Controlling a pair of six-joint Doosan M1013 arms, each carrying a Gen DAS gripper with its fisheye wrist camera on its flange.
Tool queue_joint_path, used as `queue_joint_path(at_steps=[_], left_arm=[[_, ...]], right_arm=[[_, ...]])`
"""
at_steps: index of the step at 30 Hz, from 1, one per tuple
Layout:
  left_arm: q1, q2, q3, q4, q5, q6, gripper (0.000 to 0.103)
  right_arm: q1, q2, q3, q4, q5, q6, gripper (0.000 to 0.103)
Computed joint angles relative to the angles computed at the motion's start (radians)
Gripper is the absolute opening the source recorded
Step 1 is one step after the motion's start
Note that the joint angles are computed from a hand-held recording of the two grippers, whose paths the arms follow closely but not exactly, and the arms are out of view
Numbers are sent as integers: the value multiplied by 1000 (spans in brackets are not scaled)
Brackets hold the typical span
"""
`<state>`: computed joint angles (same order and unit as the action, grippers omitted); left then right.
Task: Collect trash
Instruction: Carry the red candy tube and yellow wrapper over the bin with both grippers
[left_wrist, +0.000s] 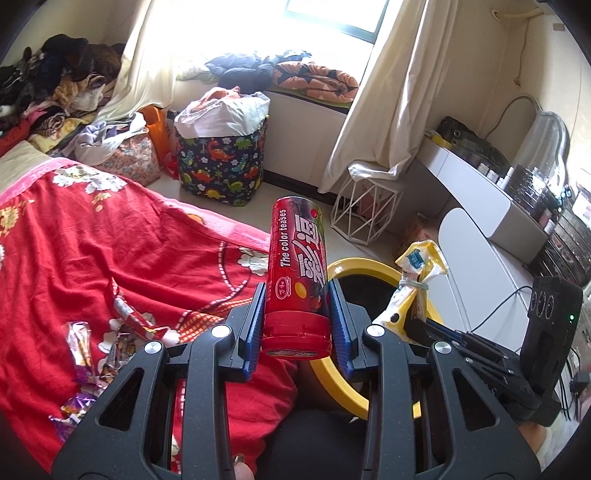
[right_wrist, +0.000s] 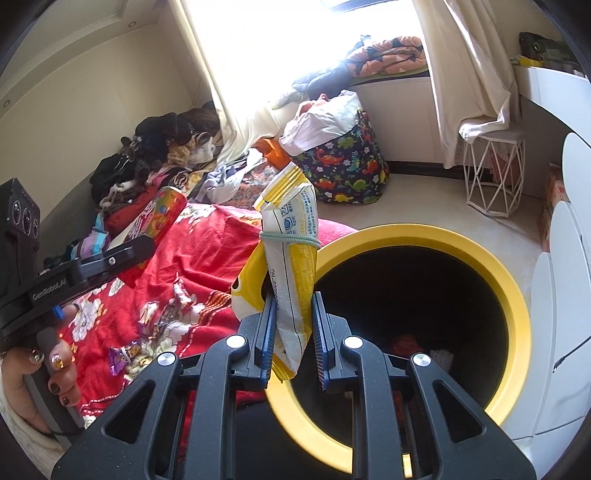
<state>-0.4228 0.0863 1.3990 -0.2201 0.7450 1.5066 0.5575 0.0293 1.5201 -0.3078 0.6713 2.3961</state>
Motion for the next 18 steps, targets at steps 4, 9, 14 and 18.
queue_joint_path(at_steps=[4,9,14,18], left_arm=[[-8,3,-4,-9,5,14,26],[-16,8,-9,-21,13,32,26],[-22,14,-14,-37,23,51,26],[-30,19,-17,-43,32,63,26]], right_arm=[[-5,-9,11,-21,3,26,18],[-13,-18,24,-36,8,55,18],[-21,-28,40,-60,15,95,18],[-23,-34,48,-92,29,143,18]])
